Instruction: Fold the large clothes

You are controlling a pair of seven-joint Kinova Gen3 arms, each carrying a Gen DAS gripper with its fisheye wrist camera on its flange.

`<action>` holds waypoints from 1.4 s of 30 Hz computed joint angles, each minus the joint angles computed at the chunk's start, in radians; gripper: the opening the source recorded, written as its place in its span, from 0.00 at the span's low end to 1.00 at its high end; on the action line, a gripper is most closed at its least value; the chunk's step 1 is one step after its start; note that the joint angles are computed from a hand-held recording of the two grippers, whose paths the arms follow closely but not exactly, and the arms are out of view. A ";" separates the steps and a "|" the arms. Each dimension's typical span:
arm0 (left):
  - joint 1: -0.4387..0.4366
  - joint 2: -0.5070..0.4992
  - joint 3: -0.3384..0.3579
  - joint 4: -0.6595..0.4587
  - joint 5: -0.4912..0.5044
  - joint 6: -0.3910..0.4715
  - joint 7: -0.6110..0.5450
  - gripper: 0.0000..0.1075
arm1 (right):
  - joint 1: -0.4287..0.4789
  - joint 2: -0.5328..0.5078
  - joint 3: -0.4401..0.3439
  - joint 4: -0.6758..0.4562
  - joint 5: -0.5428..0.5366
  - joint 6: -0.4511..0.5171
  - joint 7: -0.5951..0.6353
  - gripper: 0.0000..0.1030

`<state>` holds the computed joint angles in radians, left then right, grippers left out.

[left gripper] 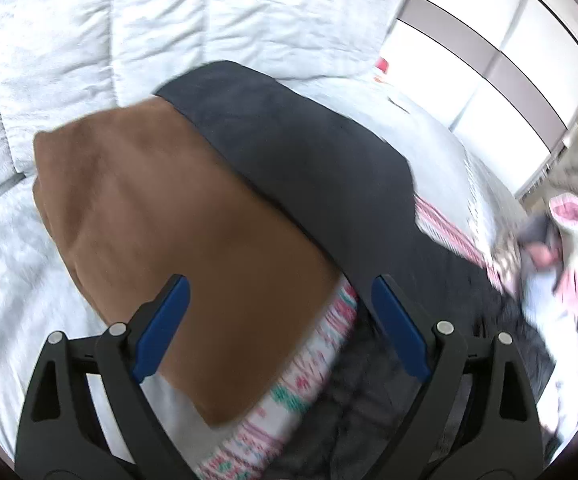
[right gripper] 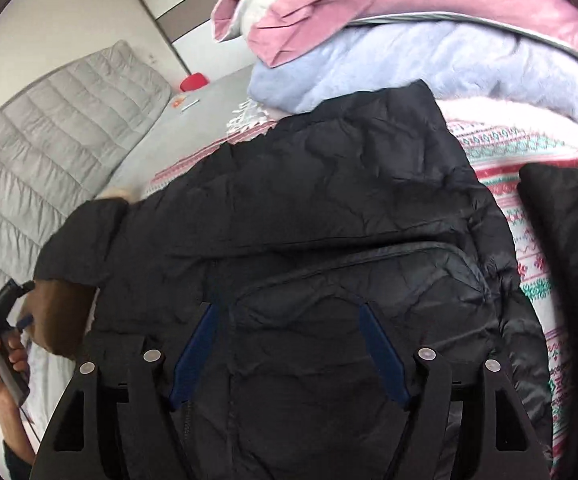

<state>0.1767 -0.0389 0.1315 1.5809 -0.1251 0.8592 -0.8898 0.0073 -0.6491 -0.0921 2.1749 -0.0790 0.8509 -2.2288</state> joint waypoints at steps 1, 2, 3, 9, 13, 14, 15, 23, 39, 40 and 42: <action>-0.013 0.019 -0.014 -0.021 0.012 0.002 -0.003 0.86 | -0.007 -0.017 0.024 0.010 -0.012 -0.009 0.002 0.72; -0.025 0.045 -0.025 -0.051 0.015 0.011 0.002 0.86 | -0.010 -0.033 0.035 0.020 -0.023 -0.012 -0.001 0.75; -0.035 0.067 -0.036 -0.074 0.029 0.027 -0.005 0.86 | -0.016 -0.043 0.058 0.030 -0.036 -0.015 0.001 0.80; -0.095 0.211 -0.078 -0.210 0.148 0.079 -0.031 0.86 | -0.029 -0.052 0.159 0.055 -0.088 -0.017 0.027 0.84; -0.107 0.241 -0.094 -0.194 0.201 0.003 0.005 0.86 | -0.024 -0.052 0.193 0.066 -0.112 -0.024 0.046 0.84; -0.098 0.244 -0.100 -0.189 0.188 -0.016 0.033 0.86 | -0.021 -0.052 0.196 0.066 -0.115 -0.024 0.049 0.84; -0.086 0.244 -0.107 -0.181 0.168 -0.042 0.065 0.86 | -0.019 -0.051 0.201 0.069 -0.120 -0.026 0.053 0.84; -0.058 0.224 -0.098 -0.186 0.114 -0.120 0.150 0.07 | -0.004 -0.072 0.233 0.078 -0.144 -0.039 0.075 0.84; 0.248 0.151 0.047 -0.293 -0.153 -0.240 0.114 0.05 | 0.029 -0.139 0.344 0.091 -0.164 -0.030 0.083 0.84; 0.276 0.151 0.054 -0.291 -0.171 -0.241 0.112 0.05 | 0.031 -0.141 0.352 0.093 -0.163 -0.029 0.084 0.84; 0.329 0.166 0.074 -0.295 -0.191 -0.249 0.093 0.05 | 0.038 -0.149 0.376 0.095 -0.164 -0.023 0.082 0.84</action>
<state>0.5061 0.1269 0.2057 1.2863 -0.3161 0.6101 -0.7970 0.0450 -0.7978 0.2841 2.2697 -0.2426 0.8275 -2.1467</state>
